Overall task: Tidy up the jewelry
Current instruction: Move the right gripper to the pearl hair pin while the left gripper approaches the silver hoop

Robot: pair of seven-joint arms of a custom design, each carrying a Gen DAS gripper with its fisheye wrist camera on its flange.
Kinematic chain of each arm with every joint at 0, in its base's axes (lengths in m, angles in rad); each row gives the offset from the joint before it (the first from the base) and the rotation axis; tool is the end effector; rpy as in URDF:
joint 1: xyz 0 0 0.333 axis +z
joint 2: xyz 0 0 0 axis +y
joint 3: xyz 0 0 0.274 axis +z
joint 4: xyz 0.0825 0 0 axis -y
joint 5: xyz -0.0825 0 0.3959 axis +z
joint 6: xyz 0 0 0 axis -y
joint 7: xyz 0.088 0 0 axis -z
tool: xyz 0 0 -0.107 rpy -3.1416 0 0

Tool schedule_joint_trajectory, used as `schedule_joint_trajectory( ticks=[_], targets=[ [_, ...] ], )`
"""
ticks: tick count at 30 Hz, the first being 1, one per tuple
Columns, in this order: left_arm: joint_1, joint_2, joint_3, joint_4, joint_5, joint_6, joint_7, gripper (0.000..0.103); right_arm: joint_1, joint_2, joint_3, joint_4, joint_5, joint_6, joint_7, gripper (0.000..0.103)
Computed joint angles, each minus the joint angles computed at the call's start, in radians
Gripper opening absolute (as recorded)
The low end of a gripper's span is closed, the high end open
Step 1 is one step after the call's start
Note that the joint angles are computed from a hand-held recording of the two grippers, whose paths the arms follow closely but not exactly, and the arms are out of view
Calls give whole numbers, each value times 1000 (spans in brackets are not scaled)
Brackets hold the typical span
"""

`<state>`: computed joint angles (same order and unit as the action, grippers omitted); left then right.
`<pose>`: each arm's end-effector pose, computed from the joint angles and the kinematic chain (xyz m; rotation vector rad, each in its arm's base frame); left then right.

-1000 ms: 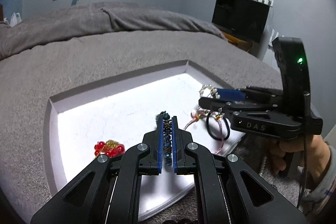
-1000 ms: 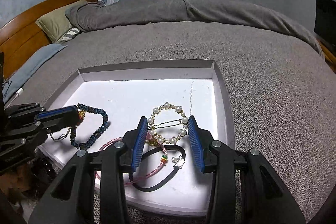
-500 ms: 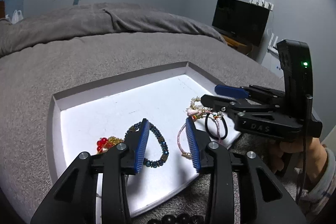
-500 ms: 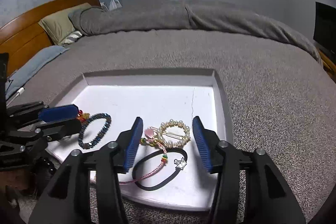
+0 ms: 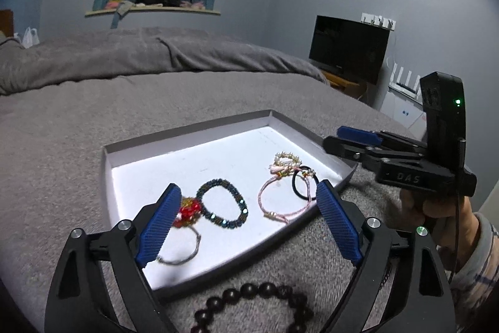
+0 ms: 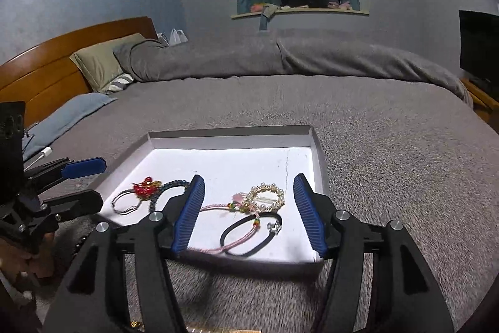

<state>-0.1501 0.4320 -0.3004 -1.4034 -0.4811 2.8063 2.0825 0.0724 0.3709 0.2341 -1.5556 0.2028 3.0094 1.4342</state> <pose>0.6818 -0.2553 0.5385 -1.2528 2.0982 -1.3363 0.6886 0.1737 0.5287 -1.6235 1.3390 -0.6373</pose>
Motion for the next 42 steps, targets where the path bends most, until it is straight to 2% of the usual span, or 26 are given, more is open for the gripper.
schedule_joint_trajectory(
  ticks=[5,10,14,21,25,32,36,40,42],
  targets=[
    [1,-71,17,-105,13,35,-2,89,-37,-72,37,-108,47,40,-50,66],
    [7,-134,36,-202,14,80,-22,89,-50,-127,41,-188,106,55,-82,67],
    [32,-210,26,-306,-44,105,3,89,-47,-169,31,-250,157,61,-111,67],
    [28,-285,34,-412,-128,99,61,89,-67,-252,66,-341,438,46,-329,67],
    [17,-300,44,-436,-145,99,80,89,-22,-272,24,-368,468,28,-359,67],
    [14,-320,40,-448,-248,59,212,89,63,-274,-61,-372,458,8,-357,67],
    [-2,-325,46,-453,-237,31,247,89,84,-275,-80,-371,481,0,-379,67],
    [-16,-339,46,-472,-240,39,298,89,95,-275,-91,-370,486,-10,-389,67],
    [-21,-340,50,-474,-232,31,303,86,96,-276,-94,-372,493,-13,-394,67]
  ],
)
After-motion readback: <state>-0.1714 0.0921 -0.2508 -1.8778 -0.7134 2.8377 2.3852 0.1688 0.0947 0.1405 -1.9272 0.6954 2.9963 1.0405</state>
